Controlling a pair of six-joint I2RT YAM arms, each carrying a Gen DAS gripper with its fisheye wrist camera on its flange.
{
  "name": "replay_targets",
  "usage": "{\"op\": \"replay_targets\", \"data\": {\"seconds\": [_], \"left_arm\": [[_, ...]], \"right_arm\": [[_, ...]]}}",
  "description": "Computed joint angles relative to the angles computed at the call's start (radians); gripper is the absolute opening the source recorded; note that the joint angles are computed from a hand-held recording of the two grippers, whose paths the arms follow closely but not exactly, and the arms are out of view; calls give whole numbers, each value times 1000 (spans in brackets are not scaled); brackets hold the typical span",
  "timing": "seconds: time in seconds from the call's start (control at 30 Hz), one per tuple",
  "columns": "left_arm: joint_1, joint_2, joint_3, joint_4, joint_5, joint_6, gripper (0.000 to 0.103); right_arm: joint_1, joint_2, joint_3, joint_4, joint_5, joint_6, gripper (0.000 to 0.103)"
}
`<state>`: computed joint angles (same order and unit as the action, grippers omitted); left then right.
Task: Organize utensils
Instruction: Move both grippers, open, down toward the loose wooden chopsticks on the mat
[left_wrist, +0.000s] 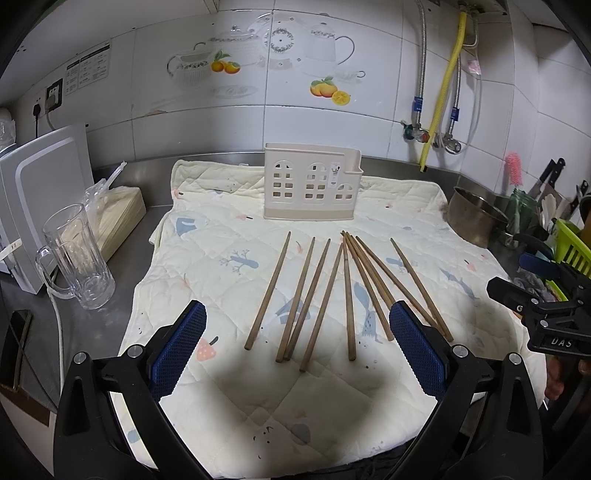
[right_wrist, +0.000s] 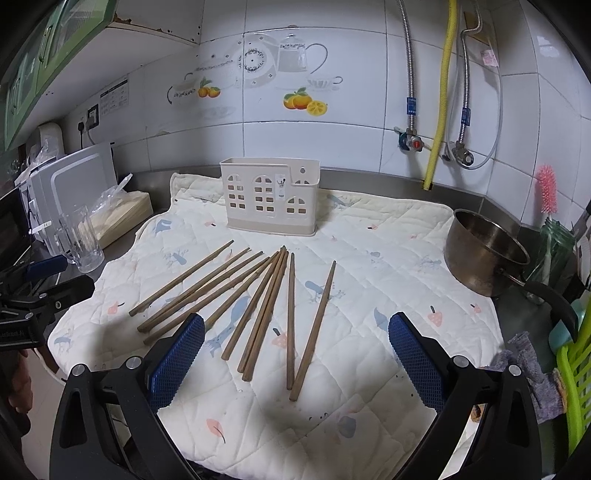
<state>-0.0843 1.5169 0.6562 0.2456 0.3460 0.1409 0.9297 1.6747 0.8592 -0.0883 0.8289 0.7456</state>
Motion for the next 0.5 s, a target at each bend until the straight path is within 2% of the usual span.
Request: {"op": "replay_targets", "data": {"seconds": [0.5], "left_arm": [[10, 3, -8, 15, -9, 3, 98]], "right_arm": [[-10, 9, -30, 38, -20, 16, 96]]}}
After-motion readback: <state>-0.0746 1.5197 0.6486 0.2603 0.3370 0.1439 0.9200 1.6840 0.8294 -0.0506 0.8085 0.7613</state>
